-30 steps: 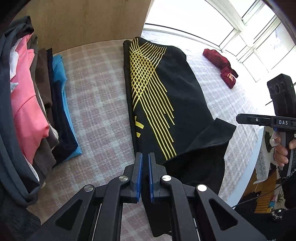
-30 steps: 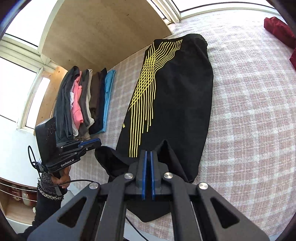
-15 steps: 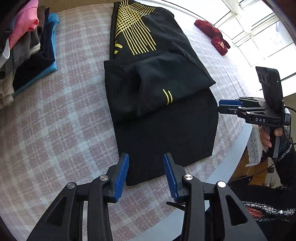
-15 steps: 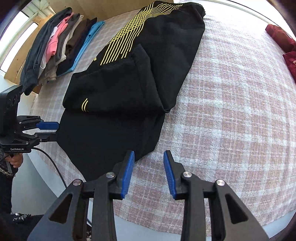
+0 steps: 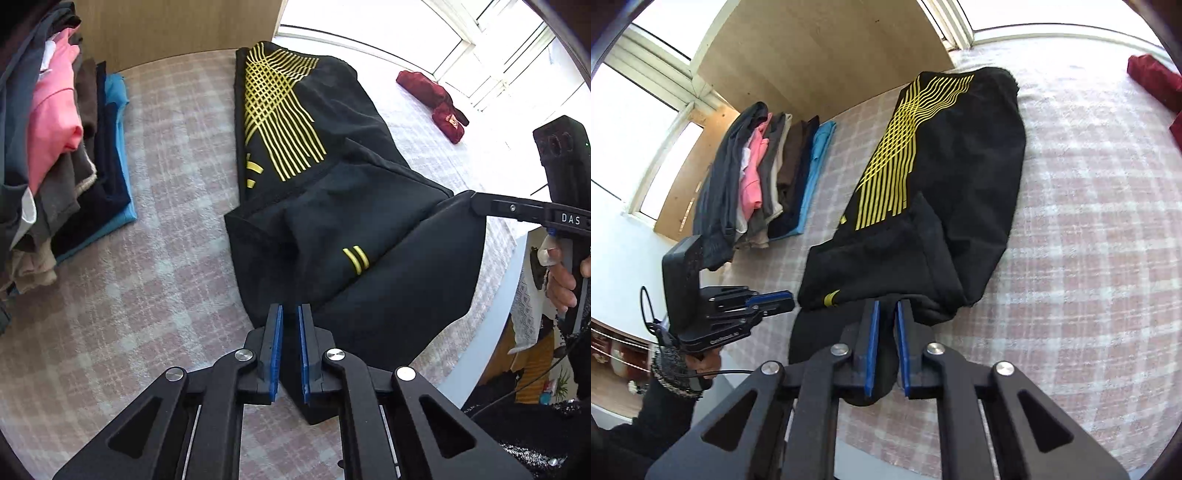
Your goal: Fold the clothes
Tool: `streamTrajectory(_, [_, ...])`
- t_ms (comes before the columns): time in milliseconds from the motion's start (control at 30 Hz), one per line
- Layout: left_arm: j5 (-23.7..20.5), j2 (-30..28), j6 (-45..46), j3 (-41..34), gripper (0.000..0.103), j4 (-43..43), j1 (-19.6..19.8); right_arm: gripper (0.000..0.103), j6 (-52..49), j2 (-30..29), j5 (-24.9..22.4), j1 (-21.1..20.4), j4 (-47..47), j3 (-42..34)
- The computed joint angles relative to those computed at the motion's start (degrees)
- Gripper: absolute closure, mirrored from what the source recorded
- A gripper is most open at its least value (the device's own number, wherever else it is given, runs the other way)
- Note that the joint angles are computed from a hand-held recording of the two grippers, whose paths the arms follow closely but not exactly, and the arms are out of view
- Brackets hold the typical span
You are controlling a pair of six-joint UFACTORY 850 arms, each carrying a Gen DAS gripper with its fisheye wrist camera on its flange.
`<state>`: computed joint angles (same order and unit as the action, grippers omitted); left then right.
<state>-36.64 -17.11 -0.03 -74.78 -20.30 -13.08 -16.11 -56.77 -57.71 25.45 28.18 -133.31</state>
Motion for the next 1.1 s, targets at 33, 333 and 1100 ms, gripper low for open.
streamTrajectory(33, [-0.31, 0.03, 0.14, -0.01, 0.096, 0.48, 0.1, 0.065, 1.01, 0.51, 0.8, 0.8, -5.66, 0.32])
streamTrajectory(333, [-2.09, 1.0, 7.07, 2.25, 0.084, -2.92, -1.87, 0.065, -10.28, 8.6, 4.73, 1.5, -8.13, 19.25])
streamTrajectory(1100, [-4.11, 2.78, 6.04, 5.27, 0.076, -1.03, -3.46, 0.099, -8.04, 13.5, -0.77, -2.84, 11.28, 31.57])
